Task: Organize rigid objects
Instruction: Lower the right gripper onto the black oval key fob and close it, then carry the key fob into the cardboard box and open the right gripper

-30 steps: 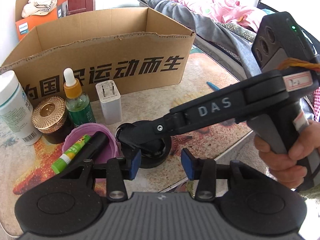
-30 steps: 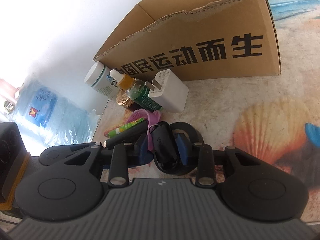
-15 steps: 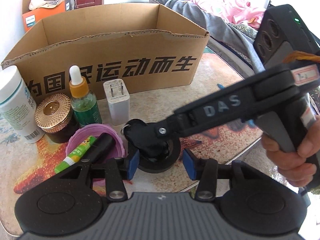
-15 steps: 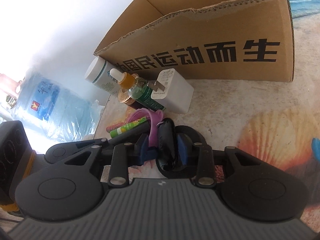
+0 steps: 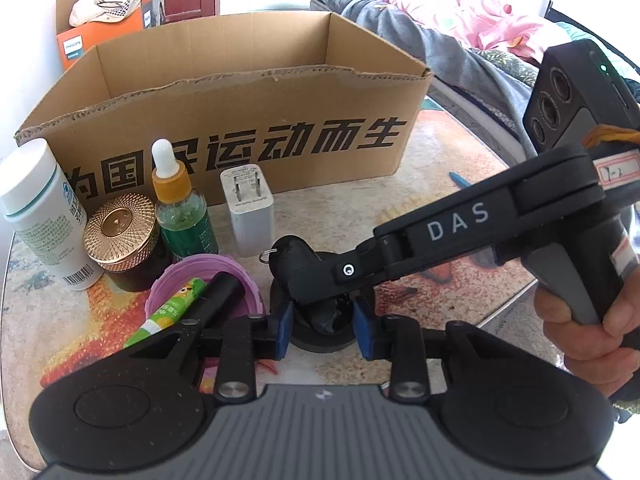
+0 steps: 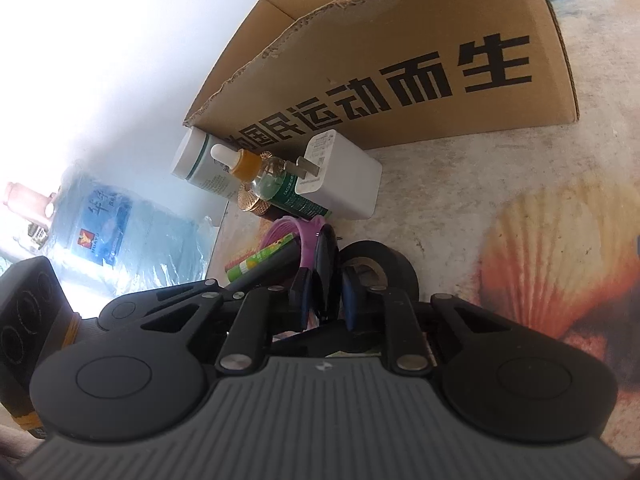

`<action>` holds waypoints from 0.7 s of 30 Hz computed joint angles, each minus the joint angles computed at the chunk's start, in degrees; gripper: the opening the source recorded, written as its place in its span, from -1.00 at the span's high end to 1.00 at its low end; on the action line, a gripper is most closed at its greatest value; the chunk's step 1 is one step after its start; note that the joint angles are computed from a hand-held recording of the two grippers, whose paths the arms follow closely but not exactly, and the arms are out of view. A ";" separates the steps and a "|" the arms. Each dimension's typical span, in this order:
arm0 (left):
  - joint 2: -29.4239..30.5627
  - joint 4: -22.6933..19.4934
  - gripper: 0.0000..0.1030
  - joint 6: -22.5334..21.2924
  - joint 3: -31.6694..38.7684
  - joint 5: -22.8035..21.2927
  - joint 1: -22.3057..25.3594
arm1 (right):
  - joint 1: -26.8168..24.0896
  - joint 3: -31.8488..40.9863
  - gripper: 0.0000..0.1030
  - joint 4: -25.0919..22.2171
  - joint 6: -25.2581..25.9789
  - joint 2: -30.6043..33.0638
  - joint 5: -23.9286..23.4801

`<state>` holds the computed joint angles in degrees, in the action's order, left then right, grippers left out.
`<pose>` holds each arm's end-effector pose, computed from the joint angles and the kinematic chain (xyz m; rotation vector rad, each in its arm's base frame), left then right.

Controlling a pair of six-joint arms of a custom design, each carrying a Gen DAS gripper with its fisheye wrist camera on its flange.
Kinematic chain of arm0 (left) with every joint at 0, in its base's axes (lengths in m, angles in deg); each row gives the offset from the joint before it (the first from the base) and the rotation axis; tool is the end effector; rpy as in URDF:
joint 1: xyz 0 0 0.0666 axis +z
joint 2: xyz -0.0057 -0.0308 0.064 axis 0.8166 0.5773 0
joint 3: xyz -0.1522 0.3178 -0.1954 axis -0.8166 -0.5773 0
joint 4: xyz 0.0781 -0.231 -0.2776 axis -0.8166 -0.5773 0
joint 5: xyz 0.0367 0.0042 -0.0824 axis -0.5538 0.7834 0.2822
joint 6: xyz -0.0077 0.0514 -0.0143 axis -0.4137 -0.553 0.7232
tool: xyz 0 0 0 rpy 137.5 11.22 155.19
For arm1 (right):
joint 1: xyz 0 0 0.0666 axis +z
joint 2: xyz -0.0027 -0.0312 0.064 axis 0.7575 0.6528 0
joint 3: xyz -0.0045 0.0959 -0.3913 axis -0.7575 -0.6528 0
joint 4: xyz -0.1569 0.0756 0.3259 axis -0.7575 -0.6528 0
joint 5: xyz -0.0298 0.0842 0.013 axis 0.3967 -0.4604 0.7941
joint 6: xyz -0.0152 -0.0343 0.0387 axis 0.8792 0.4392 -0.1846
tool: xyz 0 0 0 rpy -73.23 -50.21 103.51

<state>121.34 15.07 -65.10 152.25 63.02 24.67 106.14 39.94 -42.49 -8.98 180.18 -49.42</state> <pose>0.3665 -0.2281 0.3176 1.3103 2.2445 -0.5352 0.2912 0.4206 0.3042 0.7585 2.2343 0.8667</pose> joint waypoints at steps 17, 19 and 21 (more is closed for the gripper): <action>2.11 -4.93 0.14 -1.55 18.89 5.01 4.40 | -5.60 20.25 0.71 -12.46 18.91 0.23 5.94; 7.87 -8.87 0.14 -1.50 26.40 2.99 4.11 | -9.84 21.66 0.71 -12.10 19.04 1.51 0.77; 13.95 -13.31 0.14 -1.24 34.09 0.76 3.70 | -13.92 23.07 0.71 -12.19 17.74 3.27 -4.53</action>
